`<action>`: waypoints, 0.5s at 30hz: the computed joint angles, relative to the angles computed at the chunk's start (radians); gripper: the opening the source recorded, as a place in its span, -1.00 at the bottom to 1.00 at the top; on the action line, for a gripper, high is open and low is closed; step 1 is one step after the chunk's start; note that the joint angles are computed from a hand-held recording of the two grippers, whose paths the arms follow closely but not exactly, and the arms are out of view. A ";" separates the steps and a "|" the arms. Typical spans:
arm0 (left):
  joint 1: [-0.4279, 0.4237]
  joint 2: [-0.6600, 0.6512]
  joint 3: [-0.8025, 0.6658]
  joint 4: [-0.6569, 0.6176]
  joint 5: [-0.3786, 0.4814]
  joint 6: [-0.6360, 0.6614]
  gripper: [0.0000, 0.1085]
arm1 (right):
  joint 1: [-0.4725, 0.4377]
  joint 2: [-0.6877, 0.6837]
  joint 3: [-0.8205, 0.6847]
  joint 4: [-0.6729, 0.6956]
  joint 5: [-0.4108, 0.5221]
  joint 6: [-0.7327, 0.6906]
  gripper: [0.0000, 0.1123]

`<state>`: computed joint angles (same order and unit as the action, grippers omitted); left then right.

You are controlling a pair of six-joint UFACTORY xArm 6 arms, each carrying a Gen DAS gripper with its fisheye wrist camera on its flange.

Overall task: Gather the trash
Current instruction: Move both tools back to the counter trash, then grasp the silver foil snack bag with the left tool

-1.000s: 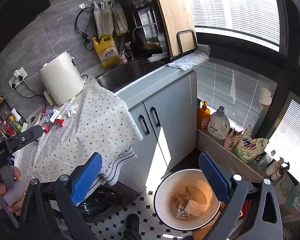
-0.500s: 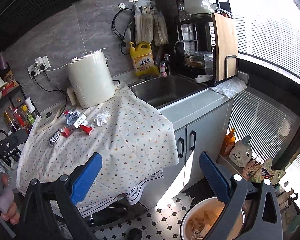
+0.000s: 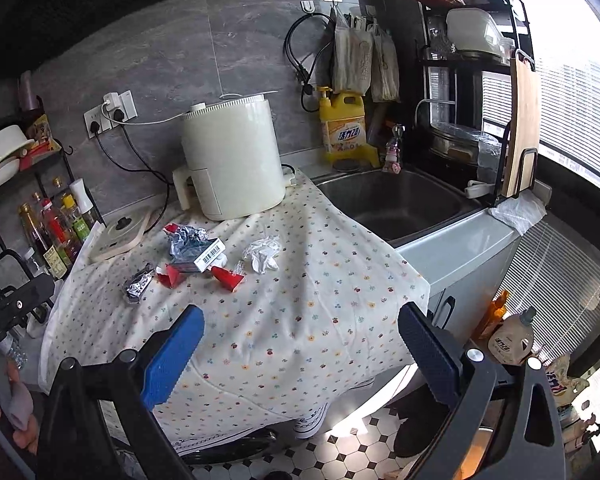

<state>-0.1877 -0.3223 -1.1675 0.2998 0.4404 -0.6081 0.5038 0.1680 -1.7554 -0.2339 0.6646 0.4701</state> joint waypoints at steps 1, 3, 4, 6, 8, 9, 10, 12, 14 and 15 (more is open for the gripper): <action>0.018 0.003 0.006 -0.025 -0.020 0.023 0.79 | 0.004 0.020 -0.022 0.043 -0.001 -0.040 0.70; 0.052 0.017 0.003 -0.136 -0.039 0.123 0.79 | 0.015 0.066 -0.087 0.056 0.035 -0.057 0.70; 0.068 0.029 -0.003 -0.208 -0.046 0.188 0.79 | 0.021 0.087 -0.116 0.045 0.053 -0.050 0.70; 0.096 0.053 -0.012 -0.339 -0.056 0.307 0.79 | 0.031 0.131 -0.181 0.055 0.088 -0.061 0.70; 0.125 0.089 -0.036 -0.465 -0.045 0.414 0.79 | 0.038 0.183 -0.259 0.069 0.133 -0.071 0.70; 0.140 0.113 -0.054 -0.518 -0.033 0.456 0.78 | 0.041 0.206 -0.293 0.069 0.151 -0.069 0.70; 0.153 0.135 -0.070 -0.561 -0.022 0.492 0.78 | 0.045 0.231 -0.331 0.063 0.170 -0.063 0.70; 0.176 0.178 -0.102 -0.622 -0.004 0.554 0.73 | 0.050 0.282 -0.408 0.049 0.209 -0.048 0.70; 0.199 0.227 -0.144 -0.688 0.021 0.628 0.64 | 0.054 0.334 -0.487 0.044 0.246 -0.037 0.70; 0.212 0.254 -0.168 -0.722 0.036 0.665 0.59 | 0.056 0.359 -0.526 0.045 0.262 -0.034 0.70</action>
